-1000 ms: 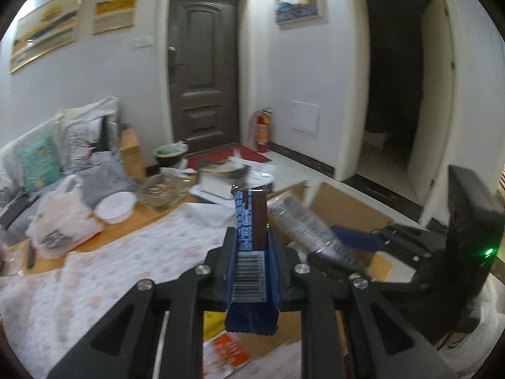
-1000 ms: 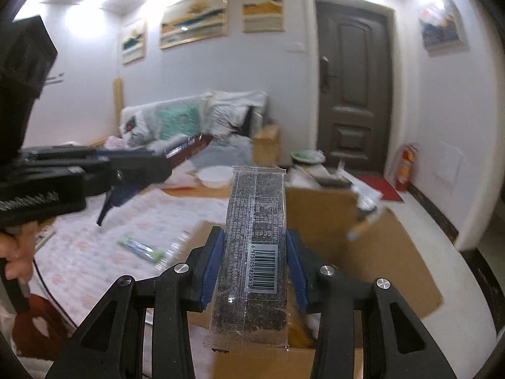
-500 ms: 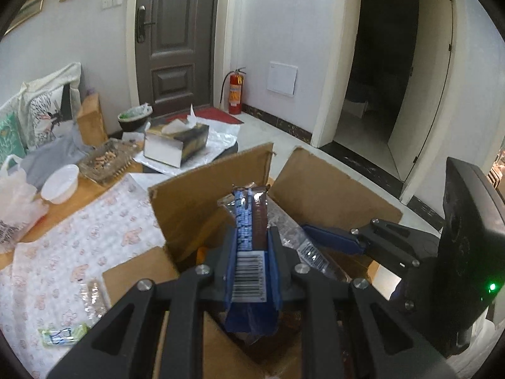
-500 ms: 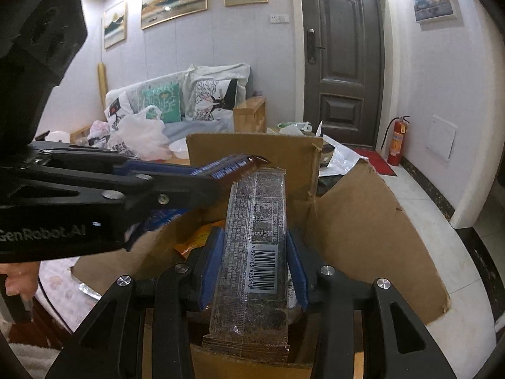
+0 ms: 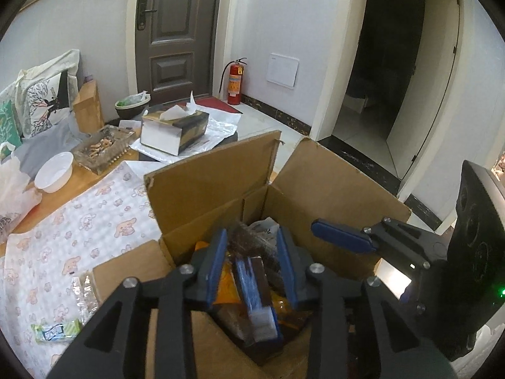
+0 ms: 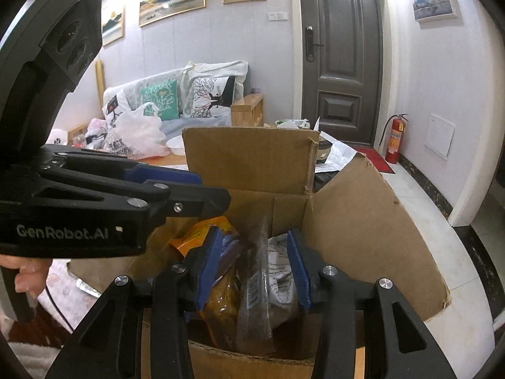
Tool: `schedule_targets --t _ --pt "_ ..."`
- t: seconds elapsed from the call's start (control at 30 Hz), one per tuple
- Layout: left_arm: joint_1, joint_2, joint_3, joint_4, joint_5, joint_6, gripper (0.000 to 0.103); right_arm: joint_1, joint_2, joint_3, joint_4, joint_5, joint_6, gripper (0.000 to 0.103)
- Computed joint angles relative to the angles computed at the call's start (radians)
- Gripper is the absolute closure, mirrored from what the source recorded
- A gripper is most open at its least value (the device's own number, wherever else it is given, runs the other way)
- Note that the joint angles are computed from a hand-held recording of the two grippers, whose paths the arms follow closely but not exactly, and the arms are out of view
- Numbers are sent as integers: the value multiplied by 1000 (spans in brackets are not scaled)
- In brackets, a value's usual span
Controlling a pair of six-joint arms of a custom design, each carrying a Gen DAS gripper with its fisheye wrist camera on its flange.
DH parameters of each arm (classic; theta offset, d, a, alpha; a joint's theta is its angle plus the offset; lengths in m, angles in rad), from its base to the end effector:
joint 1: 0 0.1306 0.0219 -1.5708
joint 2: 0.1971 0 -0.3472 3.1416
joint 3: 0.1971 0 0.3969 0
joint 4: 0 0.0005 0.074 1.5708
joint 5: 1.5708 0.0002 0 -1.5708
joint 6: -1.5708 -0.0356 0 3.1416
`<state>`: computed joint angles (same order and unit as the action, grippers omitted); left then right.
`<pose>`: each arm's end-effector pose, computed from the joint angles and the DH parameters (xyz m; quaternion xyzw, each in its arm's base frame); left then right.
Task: Organize snacks
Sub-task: 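Withdraw both grippers from the box back over the table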
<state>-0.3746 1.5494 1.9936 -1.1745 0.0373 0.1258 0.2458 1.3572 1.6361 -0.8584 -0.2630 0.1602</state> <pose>0.4856 -0.1929 0.5698 0.1208 0.9048 -0.1175 0.3910 0.4715 0.1273 0.5275 -0.2369 0.8416 0.1354 0.4661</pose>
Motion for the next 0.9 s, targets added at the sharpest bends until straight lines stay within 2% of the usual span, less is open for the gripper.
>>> schedule_targets --t 0.2,0.37,0.47,0.7,0.9 --pt "18 -57 -47 7 -1 9 64 13 -16 -3 -14 -21 -5 65" --pt "47 -156 -128 16 -28 1 56 50 -36 6 -33 -44 -6 64" --pt "77 -234 -191 14 -50 -8 53 81 -57 -2 -27 -70 -23 60" --pt "178 -414 -349 15 -64 -23 46 222 -80 -6 -41 -68 -9 60" --pt "323 -551 -499 20 3 -39 42 353 -44 17 -84 -24 8 60"
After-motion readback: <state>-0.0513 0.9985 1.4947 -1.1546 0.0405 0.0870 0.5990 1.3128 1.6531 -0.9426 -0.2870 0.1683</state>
